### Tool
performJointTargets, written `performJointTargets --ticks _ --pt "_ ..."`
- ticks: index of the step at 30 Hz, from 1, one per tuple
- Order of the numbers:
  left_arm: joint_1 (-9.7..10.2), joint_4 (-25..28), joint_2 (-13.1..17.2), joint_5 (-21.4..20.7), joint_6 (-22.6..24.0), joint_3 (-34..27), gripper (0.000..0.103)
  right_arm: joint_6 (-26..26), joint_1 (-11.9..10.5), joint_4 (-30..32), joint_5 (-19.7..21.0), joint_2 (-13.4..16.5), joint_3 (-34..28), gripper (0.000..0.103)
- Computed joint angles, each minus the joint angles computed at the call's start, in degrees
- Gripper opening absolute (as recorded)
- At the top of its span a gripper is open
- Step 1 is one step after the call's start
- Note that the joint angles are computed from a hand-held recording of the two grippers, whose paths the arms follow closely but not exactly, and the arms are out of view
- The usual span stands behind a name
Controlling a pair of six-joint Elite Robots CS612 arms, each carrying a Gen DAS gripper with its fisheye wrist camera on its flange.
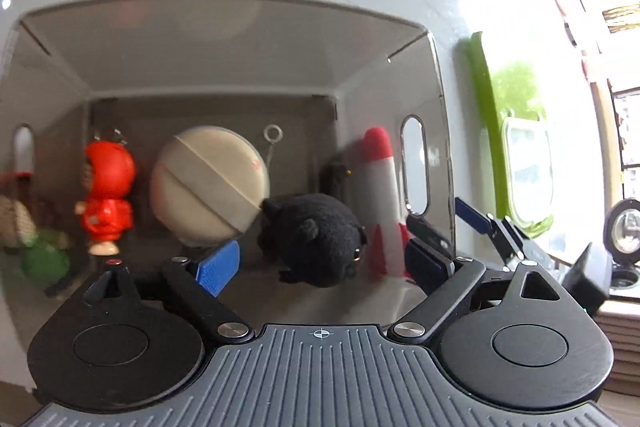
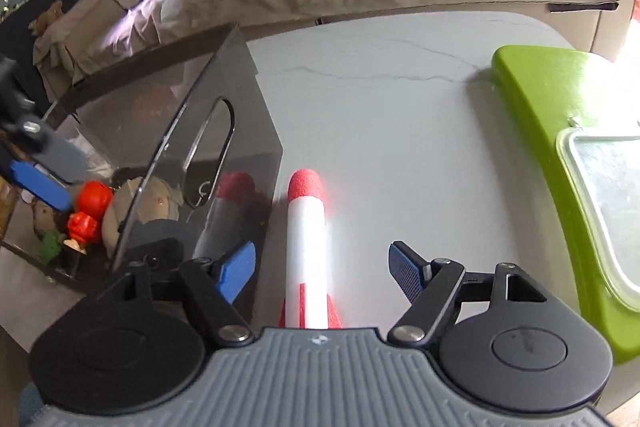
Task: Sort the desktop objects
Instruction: 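Grasp the black plush cat with the left tool and release it into the bin, then grasp the red-and-white toy rocket with the right tool and lift it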
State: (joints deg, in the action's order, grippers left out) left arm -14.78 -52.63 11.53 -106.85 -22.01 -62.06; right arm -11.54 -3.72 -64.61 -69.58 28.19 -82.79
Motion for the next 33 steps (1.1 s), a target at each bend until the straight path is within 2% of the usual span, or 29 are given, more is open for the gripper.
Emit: performJointTargets --ticks 3,7,12,15,17,20,22,25,28,31,33 --pt "0.46 0.74 1.62 3.2 0.41 -6.53 0.095 -1.79 1.16 0.17 -3.37 -0.92 2.82 0.067" --pt "1.99 2.59 4.16 3.41 -1.7 -14.0 0.097 -2.03 1.7 1.53 -4.45 -1.85 5.47 0.065" --pt "4.13 5.61 6.11 3.84 -5.58 -18.85 0.097 -3.06 0.84 5.15 1.3 -2.68 7.25 0.039" --pt "5.25 6.43 7.76 2.68 -8.01 -21.27 0.097 -2.85 0.86 6.5 2.3 -3.12 7.65 0.034" --pt "5.76 6.57 8.88 1.23 -9.31 -22.94 0.097 -1.99 0.92 7.19 2.15 -3.33 7.89 0.035" --pt "6.22 6.37 9.75 -0.66 -10.32 -24.85 0.097 -3.52 1.23 8.56 0.7 -3.69 8.52 0.031" --pt "6.5 6.37 10.14 -0.85 -10.2 -25.96 0.097 -1.81 1.33 9.69 -0.41 -4.31 8.74 0.03" --pt "6.92 6.94 10.73 0.2 -9.57 -27.49 0.098 -2.26 1.56 4.97 -4.29 -5.34 7.33 0.029" --pt "7.45 7.79 11.38 0.22 -8.88 -28.19 0.099 -7.13 2.14 -0.89 -5.57 -8.45 7.3 0.029" --pt "8.48 7.9 12.74 -3.77 -9.34 -28.67 0.099 -18.59 4.27 -5.54 -5.28 -11.73 7.8 0.029" --pt "9.18 7.79 13.75 -6.53 -10.11 -29.07 0.099 -28.6 6.36 -5.46 -3.6 -13.39 8.2 0.029"
